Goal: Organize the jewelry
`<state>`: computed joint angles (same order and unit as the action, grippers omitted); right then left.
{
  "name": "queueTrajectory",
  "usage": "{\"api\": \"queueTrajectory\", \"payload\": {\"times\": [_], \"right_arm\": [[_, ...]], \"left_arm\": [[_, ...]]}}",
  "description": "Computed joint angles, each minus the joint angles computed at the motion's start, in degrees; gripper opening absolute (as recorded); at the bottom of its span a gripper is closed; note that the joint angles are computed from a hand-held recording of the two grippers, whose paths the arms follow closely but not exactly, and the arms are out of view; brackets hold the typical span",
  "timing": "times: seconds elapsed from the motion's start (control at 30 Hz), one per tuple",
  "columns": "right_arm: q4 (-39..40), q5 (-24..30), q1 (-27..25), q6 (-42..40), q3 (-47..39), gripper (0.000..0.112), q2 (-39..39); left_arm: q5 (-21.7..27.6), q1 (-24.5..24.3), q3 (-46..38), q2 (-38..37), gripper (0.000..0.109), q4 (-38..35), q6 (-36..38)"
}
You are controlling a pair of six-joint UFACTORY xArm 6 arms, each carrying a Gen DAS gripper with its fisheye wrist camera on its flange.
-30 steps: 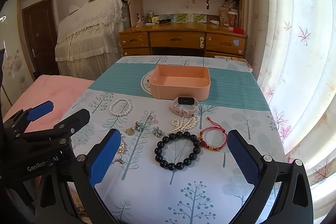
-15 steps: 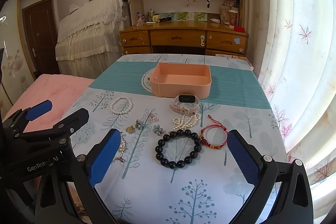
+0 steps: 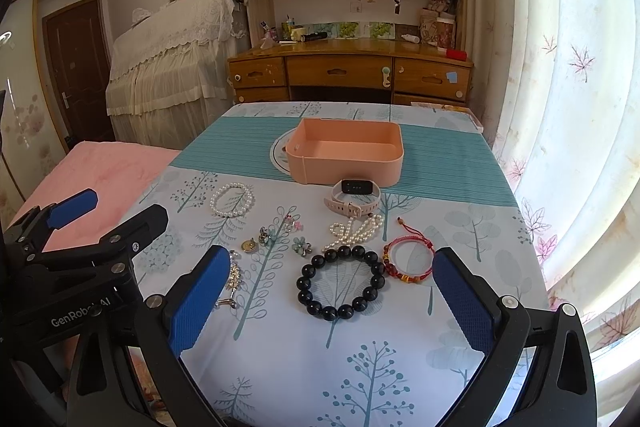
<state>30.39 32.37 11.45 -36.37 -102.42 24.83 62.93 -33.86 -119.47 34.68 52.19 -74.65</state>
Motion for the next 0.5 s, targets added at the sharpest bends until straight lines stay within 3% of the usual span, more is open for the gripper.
{"api": "queueTrajectory", "payload": {"times": [0.5], "right_arm": [[0.2,-1.1,0.2,-0.4,1.7,0.103,-1.5]], "left_arm": [[-1.7,-0.7,5.7,-3.9,0.098,1.5,-2.0]]}}
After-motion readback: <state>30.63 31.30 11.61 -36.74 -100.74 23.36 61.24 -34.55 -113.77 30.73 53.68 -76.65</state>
